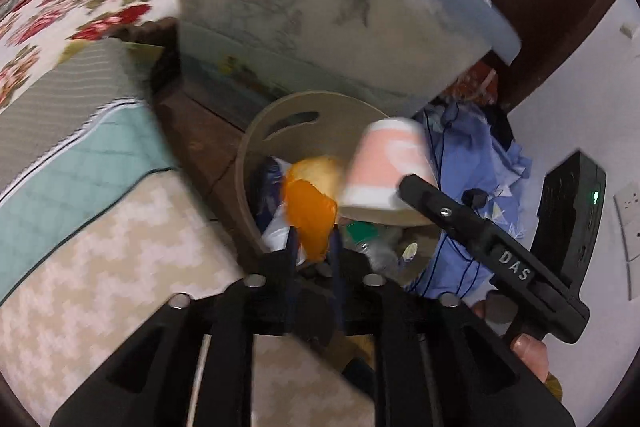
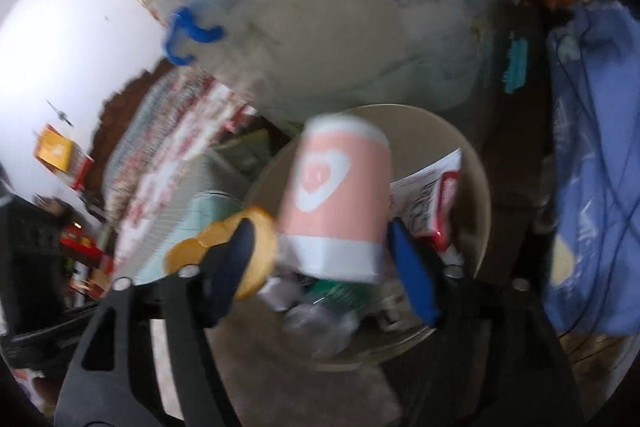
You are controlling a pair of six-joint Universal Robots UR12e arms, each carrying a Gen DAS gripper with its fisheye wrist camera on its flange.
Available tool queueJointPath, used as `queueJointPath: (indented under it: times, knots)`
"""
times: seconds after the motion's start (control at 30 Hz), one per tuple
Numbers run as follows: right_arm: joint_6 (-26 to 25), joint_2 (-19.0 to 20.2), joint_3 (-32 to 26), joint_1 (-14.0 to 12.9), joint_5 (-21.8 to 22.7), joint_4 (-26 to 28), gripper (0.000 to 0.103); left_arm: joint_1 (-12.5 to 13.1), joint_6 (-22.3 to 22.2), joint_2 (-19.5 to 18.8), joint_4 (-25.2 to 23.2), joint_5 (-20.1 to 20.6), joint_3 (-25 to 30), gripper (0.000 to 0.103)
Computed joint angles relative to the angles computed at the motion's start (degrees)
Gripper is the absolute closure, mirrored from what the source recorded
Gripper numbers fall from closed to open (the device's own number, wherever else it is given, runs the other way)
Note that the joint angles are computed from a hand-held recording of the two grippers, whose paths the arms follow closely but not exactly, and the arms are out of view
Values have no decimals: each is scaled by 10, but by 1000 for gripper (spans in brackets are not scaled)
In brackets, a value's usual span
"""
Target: Collect trash
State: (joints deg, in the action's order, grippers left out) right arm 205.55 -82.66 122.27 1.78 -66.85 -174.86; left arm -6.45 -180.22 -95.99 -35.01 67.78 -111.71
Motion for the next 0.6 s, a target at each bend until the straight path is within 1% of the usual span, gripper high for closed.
queueJointPath:
  times: [0.03, 0.07, 0.1, 0.17, 0.23, 0.3, 0.4, 0.47, 0.53, 0.6]
  knots:
    - [1, -1, 0, -1, -11, 1, 23, -6, 0, -4, 1, 10, 3, 67]
    - [12, -3, 4, -1, -33, -21, 22, -10, 2, -7, 2, 18, 3, 63]
    - [15, -5, 7, -5, -41, -35, 21, -12, 5, -8, 2, 20, 3, 60]
    - [32, -9, 17, -7, -56, -71, 21, -10, 16, -4, -2, 9, -2, 60]
    - [55, -18, 35, -13, -58, -109, 21, -6, 22, 5, 6, 5, -11, 58]
    - [69, -22, 42, -11, -53, -123, 20, 1, 24, 14, 11, -1, -19, 55]
    - [84, -27, 56, -15, -20, -143, 21, 18, 28, 34, 19, -14, -38, 52]
    - [101, -30, 66, -7, 2, -158, 20, 30, 35, 52, 22, -19, -56, 50]
    - [112, -32, 73, 3, 18, -168, 20, 43, 44, 74, 21, -18, -77, 46]
    - [122, -40, 78, 19, 27, -169, 20, 57, 52, 95, 14, -19, -97, 45]
